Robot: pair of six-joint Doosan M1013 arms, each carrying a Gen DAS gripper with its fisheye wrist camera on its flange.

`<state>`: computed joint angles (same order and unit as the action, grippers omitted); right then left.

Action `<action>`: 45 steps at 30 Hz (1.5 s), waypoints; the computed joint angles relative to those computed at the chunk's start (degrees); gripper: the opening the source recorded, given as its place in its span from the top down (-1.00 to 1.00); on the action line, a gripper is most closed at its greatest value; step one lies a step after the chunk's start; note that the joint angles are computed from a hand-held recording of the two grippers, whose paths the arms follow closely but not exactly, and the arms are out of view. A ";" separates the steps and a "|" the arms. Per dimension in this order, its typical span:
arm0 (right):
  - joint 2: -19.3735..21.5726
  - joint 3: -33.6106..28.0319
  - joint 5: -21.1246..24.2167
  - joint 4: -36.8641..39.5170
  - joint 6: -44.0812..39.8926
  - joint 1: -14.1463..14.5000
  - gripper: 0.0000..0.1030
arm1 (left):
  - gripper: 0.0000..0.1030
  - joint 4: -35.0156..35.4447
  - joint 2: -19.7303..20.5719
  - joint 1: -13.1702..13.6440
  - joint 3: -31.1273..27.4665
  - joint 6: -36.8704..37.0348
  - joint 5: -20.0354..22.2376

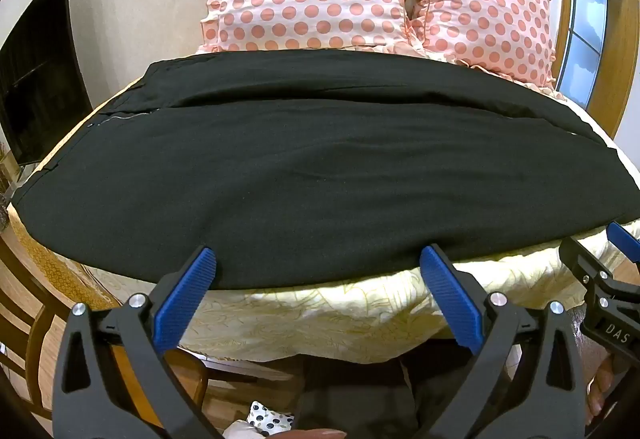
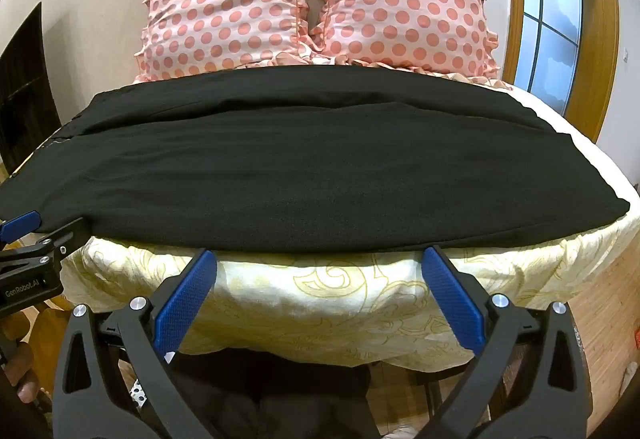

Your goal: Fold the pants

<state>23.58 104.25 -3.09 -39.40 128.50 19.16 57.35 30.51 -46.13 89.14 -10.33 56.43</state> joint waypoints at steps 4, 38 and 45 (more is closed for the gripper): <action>0.00 0.00 -0.03 -0.10 0.11 -0.01 -0.97 | -0.97 -0.05 -0.01 0.01 -0.01 0.01 -0.02; 0.01 0.14 -0.39 4.34 -4.36 -0.01 -0.97 | -0.97 0.22 0.00 -0.02 0.04 -0.19 -0.01; 0.02 0.16 -0.43 5.44 -5.44 0.02 -0.97 | -0.97 0.30 0.00 -0.03 0.06 -0.26 0.01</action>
<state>23.60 104.42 -3.52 -33.96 123.06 19.18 57.65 30.51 -46.16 89.20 -10.59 56.43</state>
